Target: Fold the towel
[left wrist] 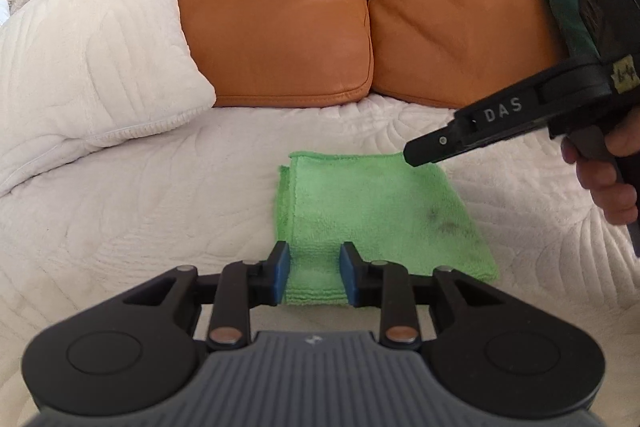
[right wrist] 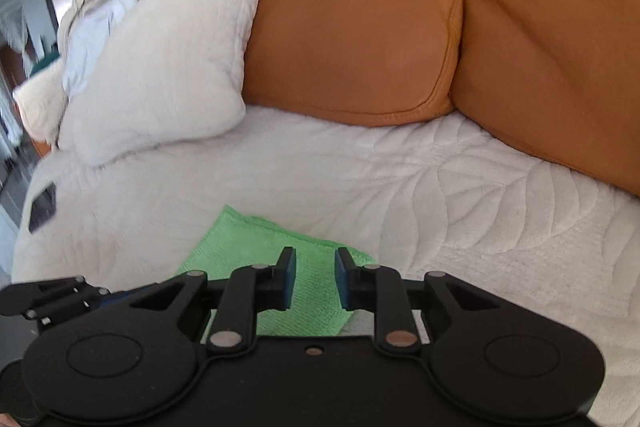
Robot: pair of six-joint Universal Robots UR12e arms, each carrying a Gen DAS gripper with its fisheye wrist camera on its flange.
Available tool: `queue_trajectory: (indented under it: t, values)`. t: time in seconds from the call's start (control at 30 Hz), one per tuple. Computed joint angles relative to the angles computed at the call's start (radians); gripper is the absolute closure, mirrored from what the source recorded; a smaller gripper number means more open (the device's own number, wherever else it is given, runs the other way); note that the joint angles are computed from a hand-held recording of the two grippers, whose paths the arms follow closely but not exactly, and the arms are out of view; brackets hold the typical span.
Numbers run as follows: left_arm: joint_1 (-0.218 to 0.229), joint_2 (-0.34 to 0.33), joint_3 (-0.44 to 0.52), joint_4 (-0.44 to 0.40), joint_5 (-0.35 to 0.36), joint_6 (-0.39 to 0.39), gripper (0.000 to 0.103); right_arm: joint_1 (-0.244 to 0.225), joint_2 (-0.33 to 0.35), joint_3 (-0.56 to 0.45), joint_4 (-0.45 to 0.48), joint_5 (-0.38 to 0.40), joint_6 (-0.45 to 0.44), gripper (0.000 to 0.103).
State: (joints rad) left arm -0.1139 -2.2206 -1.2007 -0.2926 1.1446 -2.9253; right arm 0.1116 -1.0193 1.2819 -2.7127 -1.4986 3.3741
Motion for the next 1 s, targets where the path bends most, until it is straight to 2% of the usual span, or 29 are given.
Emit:
queue_trajectory:
  t: [0.07, 0.13, 0.17, 0.23, 0.27, 0.33, 0.4, 0.43, 0.47, 0.5, 0.53, 0.57, 0.6, 0.63, 0.67, 0.77, 0.83, 0.93, 1.0]
  values:
    - [0.000, -0.015, 0.036, 0.000, -0.001, -0.052, 0.072, 0.011, -0.017, 0.027, -0.007, -0.021, -0.021, 0.081]
    - [0.001, -0.039, 0.082, 0.005, -0.030, -0.097, 0.072, 0.018, -0.037, 0.063, -0.044, 0.009, -0.023, 0.081]
    - [-0.003, -0.055, 0.115, -0.011, -0.038, -0.092, 0.072, 0.028, -0.042, 0.071, -0.046, -0.005, -0.042, 0.082]
    - [-0.010, -0.088, 0.174, -0.046, -0.054, -0.068, 0.071, 0.055, -0.044, 0.070, -0.013, -0.073, -0.104, 0.082]
    - [-0.017, -0.111, 0.219, -0.111, -0.048, -0.024, 0.071, 0.069, -0.039, 0.060, 0.024, -0.116, -0.142, 0.081]
    - [-0.028, -0.151, 0.296, -0.246, -0.024, 0.056, 0.071, 0.086, -0.030, 0.052, 0.042, -0.166, -0.165, 0.081]
    - [-0.022, -0.165, 0.333, -0.293, -0.048, 0.087, 0.071, 0.090, -0.037, 0.057, 0.021, -0.177, -0.109, 0.081]
    - [-0.017, -0.158, 0.344, -0.321, -0.058, 0.103, 0.071, 0.091, -0.050, 0.065, 0.000, -0.176, -0.056, 0.072]
    - [-0.007, -0.144, 0.339, -0.316, -0.085, 0.107, 0.071, 0.091, -0.062, 0.072, -0.019, -0.176, -0.003, 0.062]
    - [0.002, -0.131, 0.327, -0.292, -0.108, 0.101, 0.071, 0.098, -0.077, 0.082, -0.040, -0.203, 0.042, 0.042]
    - [0.016, -0.103, 0.293, -0.239, -0.135, 0.086, 0.064, 0.109, -0.094, 0.092, -0.051, -0.244, 0.076, 0.021]
    - [0.029, -0.070, 0.248, -0.179, -0.147, 0.069, 0.055, 0.121, -0.110, 0.101, -0.054, -0.286, 0.107, 0.010]
    - [0.036, -0.046, 0.212, -0.137, -0.147, 0.054, 0.033, 0.130, -0.122, 0.112, -0.052, -0.305, 0.136, 0.000]
    - [0.047, -0.003, 0.144, -0.073, -0.133, 0.026, 0.020, 0.137, -0.134, 0.124, -0.048, -0.311, 0.164, 0.000]
    - [0.056, 0.028, 0.090, -0.033, -0.138, 0.019, 0.004, 0.144, -0.145, 0.135, -0.044, -0.316, 0.192, 0.000]
    - [0.078, 0.097, -0.037, 0.001, -0.191, 0.080, 0.002, 0.168, -0.163, 0.159, 0.000, -0.310, 0.274, 0.000]
    - [0.075, 0.124, -0.092, -0.002, -0.169, 0.128, 0.002, 0.181, -0.156, 0.154, 0.041, -0.325, 0.285, 0.000]
    - [0.054, 0.153, -0.162, 0.008, -0.098, 0.256, 0.002, 0.203, -0.134, 0.127, 0.129, -0.377, 0.285, 0.000]
    - [0.048, 0.158, -0.184, 0.024, -0.076, 0.280, 0.002, 0.217, -0.120, 0.110, 0.182, -0.411, 0.285, 0.000]
